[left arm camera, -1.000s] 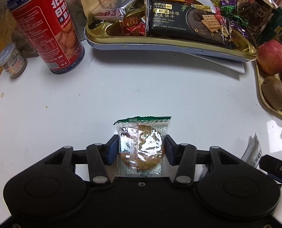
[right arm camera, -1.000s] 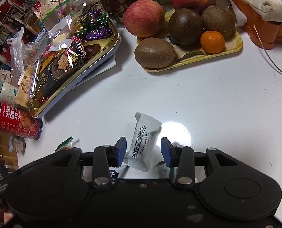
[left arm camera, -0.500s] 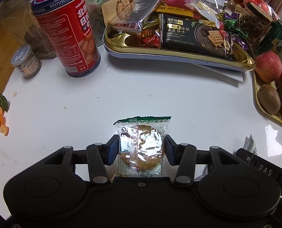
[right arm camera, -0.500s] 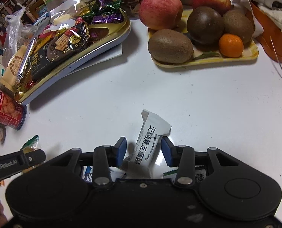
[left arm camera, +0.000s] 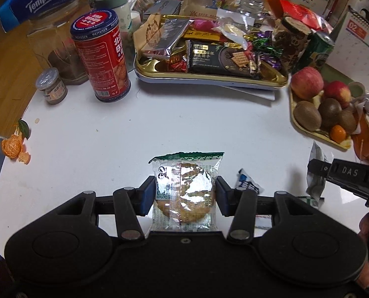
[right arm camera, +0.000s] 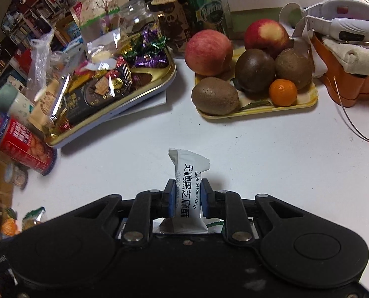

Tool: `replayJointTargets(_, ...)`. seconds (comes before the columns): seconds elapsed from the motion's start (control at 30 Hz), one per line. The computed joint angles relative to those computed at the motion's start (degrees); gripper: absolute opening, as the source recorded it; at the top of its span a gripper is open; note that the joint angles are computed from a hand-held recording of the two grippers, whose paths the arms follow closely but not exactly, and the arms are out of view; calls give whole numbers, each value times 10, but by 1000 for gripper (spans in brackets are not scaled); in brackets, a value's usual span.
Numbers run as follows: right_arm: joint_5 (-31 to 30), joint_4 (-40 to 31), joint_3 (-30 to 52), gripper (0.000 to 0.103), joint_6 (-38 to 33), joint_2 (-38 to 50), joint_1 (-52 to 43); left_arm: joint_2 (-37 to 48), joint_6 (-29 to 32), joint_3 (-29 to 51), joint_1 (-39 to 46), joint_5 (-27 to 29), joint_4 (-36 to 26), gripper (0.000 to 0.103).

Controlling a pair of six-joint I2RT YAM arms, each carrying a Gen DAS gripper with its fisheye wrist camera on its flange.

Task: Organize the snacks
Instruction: 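Carry the cookie packet to the gold tray and release it with the left tool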

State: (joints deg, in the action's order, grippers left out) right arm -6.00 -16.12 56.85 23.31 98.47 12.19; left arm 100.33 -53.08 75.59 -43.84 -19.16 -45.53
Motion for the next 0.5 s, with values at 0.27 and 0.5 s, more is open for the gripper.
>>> replayJointTargets(0.27,-99,-23,-162,22,-4,-287,-80,-105,-141,-96,-179,-74,-30,56)
replayJointTargets(0.5,-168,-160,-305,22,-38,-563,-196,-114,-294,-159,-333,-89,-53,56)
